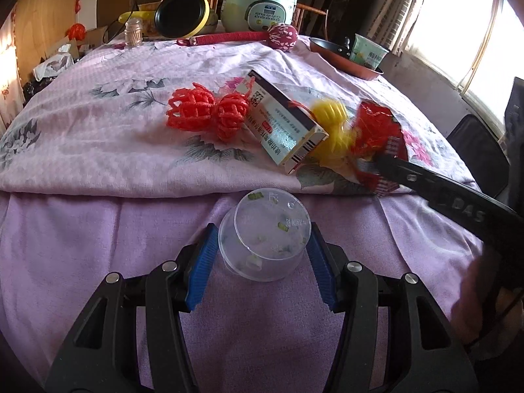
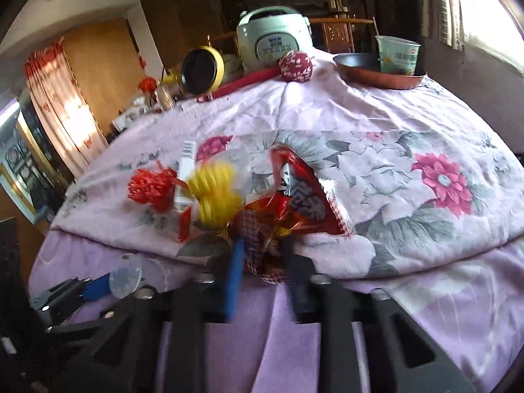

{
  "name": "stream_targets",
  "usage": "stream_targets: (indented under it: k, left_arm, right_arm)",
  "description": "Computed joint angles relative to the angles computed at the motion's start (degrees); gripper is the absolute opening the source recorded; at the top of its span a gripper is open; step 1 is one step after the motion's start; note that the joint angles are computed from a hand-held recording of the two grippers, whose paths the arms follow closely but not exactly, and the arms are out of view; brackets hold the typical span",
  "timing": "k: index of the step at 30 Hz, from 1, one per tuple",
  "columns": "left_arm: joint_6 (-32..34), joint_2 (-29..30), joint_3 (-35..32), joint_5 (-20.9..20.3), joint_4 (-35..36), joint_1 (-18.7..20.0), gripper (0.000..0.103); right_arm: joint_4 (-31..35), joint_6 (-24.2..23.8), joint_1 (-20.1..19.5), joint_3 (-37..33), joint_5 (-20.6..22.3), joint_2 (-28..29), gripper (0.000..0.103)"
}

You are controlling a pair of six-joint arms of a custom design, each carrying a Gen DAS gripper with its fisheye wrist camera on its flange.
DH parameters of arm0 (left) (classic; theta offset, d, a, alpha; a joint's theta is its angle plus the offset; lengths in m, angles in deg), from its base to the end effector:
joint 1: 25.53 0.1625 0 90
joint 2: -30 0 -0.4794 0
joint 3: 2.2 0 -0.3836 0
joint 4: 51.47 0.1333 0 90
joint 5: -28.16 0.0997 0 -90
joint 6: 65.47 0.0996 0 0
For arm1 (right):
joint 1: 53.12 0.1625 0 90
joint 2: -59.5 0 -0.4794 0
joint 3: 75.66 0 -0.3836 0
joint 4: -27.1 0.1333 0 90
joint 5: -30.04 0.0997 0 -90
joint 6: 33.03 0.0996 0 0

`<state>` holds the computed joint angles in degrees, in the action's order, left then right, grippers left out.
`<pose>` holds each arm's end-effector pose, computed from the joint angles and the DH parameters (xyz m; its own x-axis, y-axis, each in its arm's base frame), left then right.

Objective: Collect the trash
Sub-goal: 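Grasp the clear plastic cup with the left gripper while the right gripper grasps the red snack bag, then carry cup and snack bag to the red wastebasket and open both grippers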

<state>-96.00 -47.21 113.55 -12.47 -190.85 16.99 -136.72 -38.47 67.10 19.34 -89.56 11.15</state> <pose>-0.2393 -0.5029 0.3460 -0.8374 -0.0069 -0.5465 0.3465 0.7666 -0.5406 0.4301 -0.5713 0.2103 -0.8185 -0.3145 0.4807 -0.5278 0.7423 -0.4129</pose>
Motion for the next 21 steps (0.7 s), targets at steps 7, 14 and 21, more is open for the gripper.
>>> stream_targets:
  k: [7, 14, 21]
  left_arm:
    - [-0.1, 0.1, -0.1, 0.2, 0.4, 0.0, 0.055]
    - [0.4, 0.0, -0.2, -1.0, -0.1, 0.3, 0.06]
    - [0.9, -0.5, 0.3, -2.0, -2.1, 0.4, 0.054]
  right_arm:
    - [-9.0, -2.3, 1.1, 6.4, -0.1, -4.0, 0.019]
    - [-13.2, -2.8, 1.7, 12.3, -2.0, -7.6, 0.019]
    - [-14.7, -0.9, 0.5, 16.4, -0.8, -10.4, 0.019]
